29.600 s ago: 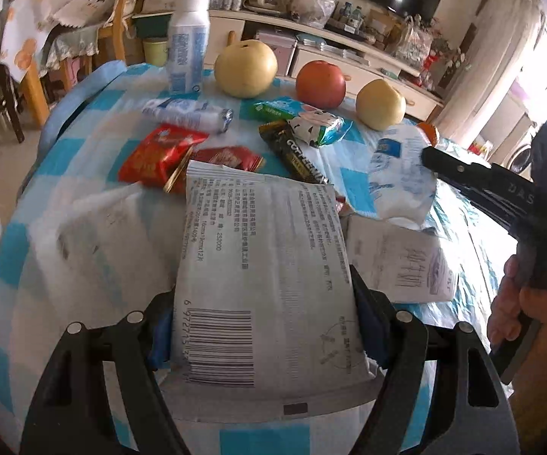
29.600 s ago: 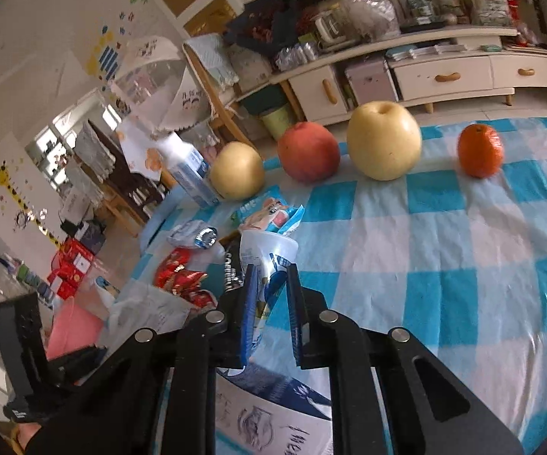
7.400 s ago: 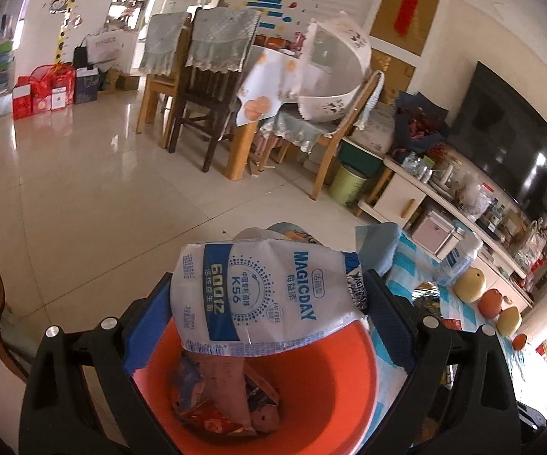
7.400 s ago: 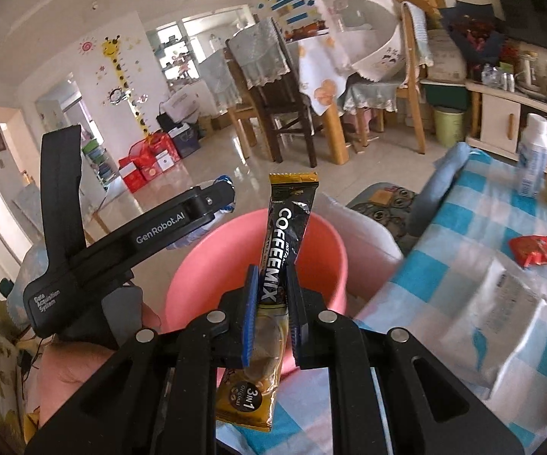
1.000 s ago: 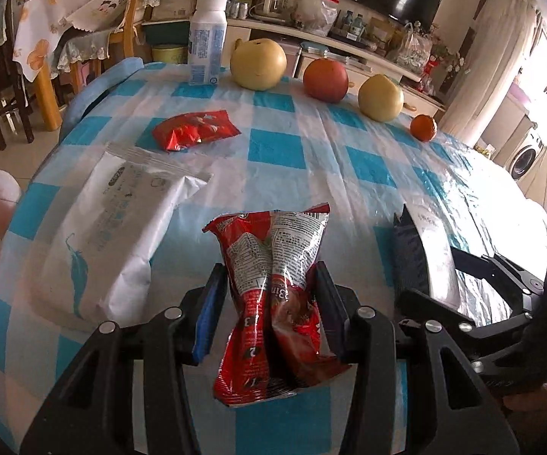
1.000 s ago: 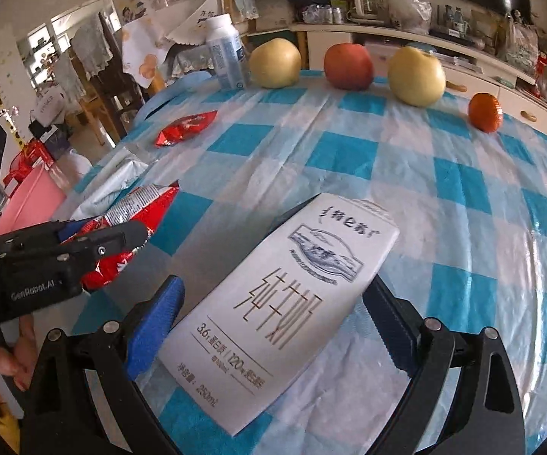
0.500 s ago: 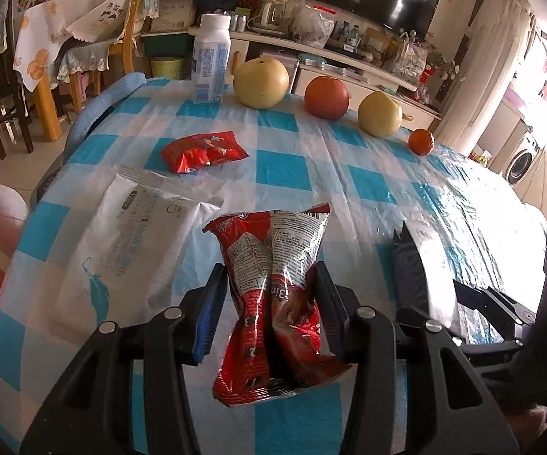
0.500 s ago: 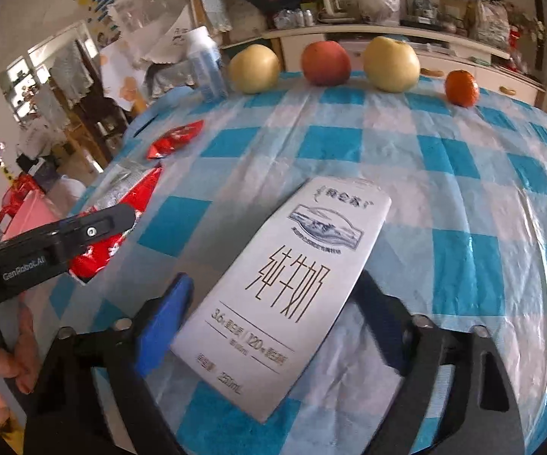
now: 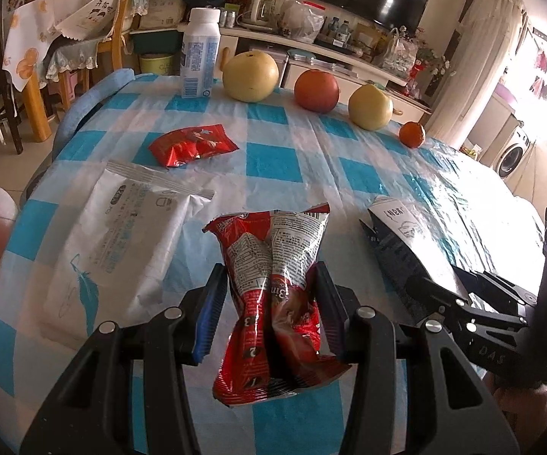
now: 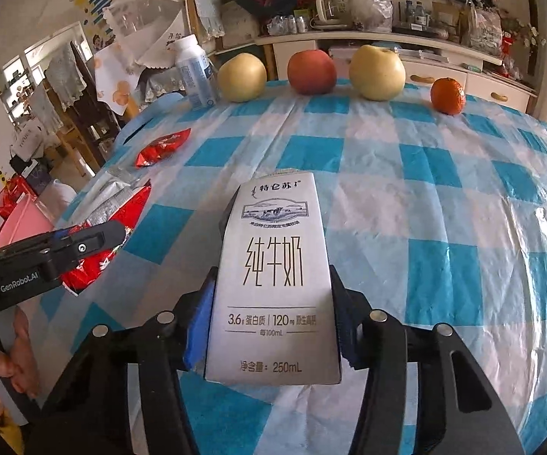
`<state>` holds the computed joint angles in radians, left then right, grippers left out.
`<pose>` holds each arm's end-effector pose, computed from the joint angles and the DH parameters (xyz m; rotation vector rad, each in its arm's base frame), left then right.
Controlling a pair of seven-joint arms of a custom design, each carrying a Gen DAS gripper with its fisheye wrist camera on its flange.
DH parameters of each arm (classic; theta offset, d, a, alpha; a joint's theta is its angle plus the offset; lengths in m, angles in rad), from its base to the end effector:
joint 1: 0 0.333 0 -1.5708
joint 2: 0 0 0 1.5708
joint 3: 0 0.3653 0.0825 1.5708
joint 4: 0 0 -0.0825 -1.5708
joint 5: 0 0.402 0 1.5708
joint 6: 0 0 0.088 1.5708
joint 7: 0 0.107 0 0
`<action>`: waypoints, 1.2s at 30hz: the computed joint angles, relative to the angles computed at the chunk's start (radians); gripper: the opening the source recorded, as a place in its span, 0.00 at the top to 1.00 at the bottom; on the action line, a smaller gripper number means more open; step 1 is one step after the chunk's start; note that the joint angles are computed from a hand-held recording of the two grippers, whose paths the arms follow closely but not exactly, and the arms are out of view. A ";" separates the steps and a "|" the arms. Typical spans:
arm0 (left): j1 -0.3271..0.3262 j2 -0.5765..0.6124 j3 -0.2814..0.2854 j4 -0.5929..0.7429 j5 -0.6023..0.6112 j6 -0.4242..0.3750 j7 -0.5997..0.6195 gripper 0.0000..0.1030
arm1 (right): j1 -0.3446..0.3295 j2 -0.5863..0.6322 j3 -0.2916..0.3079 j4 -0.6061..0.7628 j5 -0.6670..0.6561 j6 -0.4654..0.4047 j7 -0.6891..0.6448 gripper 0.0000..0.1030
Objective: Collect trash
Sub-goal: 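Grasp the white milk carton with the right tool, then carry the red packets and milk carton to the pink basin with both tools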
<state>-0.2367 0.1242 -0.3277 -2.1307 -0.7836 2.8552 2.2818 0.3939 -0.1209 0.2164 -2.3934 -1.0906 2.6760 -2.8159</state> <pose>0.5416 -0.2905 0.4467 -1.3649 2.4906 -1.0638 0.4020 0.3164 0.4305 -1.3922 2.0409 -0.5890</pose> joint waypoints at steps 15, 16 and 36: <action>0.006 -0.054 0.020 -0.016 -0.231 0.005 0.224 0.53 | 0.014 -0.034 0.021 0.034 -0.269 -0.013 0.223 0.47; 0.004 -0.057 0.024 -0.016 -0.242 0.006 0.234 0.53 | 0.019 -0.028 0.022 0.043 -0.269 -0.014 0.215 0.47; 0.008 -0.139 0.110 -0.032 -0.491 0.053 0.439 0.53 | 0.125 0.127 -0.001 0.277 -0.281 0.042 0.209 0.47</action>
